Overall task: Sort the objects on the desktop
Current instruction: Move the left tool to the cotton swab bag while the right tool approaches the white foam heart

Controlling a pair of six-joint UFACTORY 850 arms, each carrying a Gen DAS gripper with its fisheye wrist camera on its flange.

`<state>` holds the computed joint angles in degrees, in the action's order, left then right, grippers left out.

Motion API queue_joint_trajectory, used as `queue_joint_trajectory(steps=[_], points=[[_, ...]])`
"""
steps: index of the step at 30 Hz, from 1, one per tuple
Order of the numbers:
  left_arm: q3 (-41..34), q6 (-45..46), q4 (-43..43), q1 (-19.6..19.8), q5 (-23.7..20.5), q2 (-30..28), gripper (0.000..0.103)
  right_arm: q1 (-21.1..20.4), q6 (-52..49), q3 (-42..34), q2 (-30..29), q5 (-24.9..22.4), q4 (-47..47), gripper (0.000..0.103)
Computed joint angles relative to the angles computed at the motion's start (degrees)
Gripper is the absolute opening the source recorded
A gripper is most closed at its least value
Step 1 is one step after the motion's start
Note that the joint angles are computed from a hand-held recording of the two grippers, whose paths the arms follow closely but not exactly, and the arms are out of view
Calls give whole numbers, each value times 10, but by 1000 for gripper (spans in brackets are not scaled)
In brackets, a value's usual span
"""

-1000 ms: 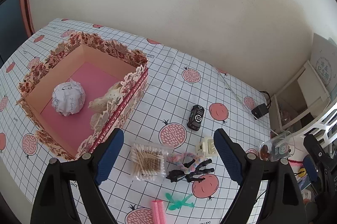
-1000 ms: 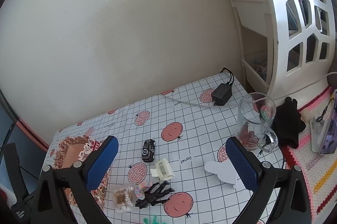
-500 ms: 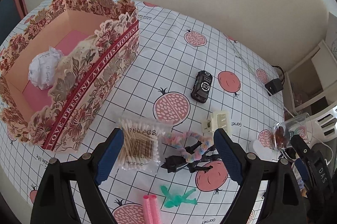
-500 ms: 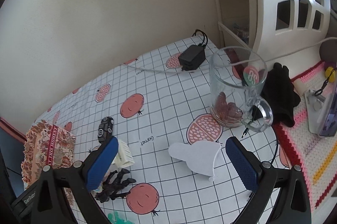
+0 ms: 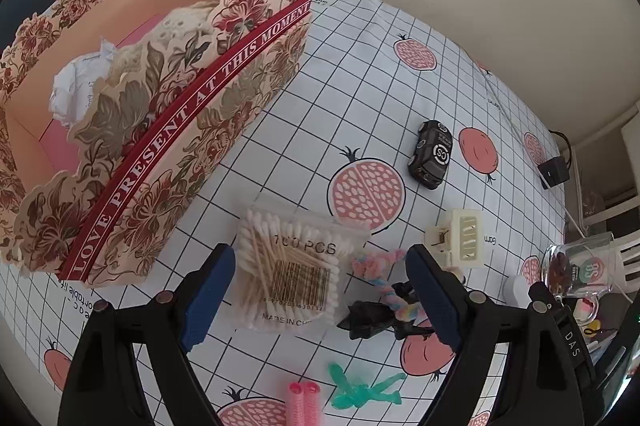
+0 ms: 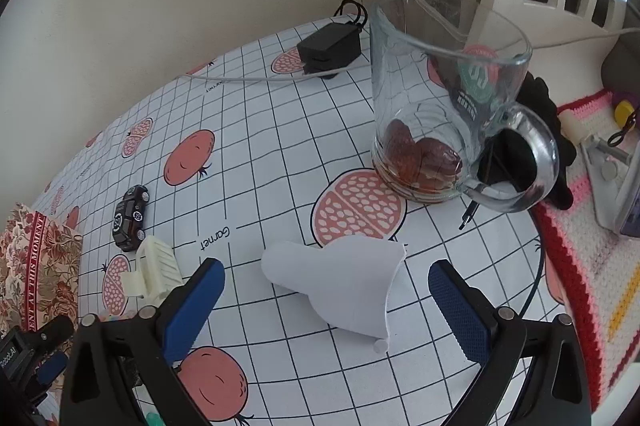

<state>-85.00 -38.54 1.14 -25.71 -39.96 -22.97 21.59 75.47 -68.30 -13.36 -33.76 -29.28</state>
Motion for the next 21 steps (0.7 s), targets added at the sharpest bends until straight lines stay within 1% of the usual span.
queue_joint_trajectory(steps=[5,10,15,21], points=[[10,2,-20,9,2,-2,88,-4,0,5,-11,-4,9,103],[21,-8,-20,13,8,-1,88,-13,-6,12,-14,7,36,103],[23,10,-52,21,3,-9,88,-12,-2,9,-17,9,28,103],[27,1,-35,18,5,-12,88,-10,17,7,-21,8,4,103]])
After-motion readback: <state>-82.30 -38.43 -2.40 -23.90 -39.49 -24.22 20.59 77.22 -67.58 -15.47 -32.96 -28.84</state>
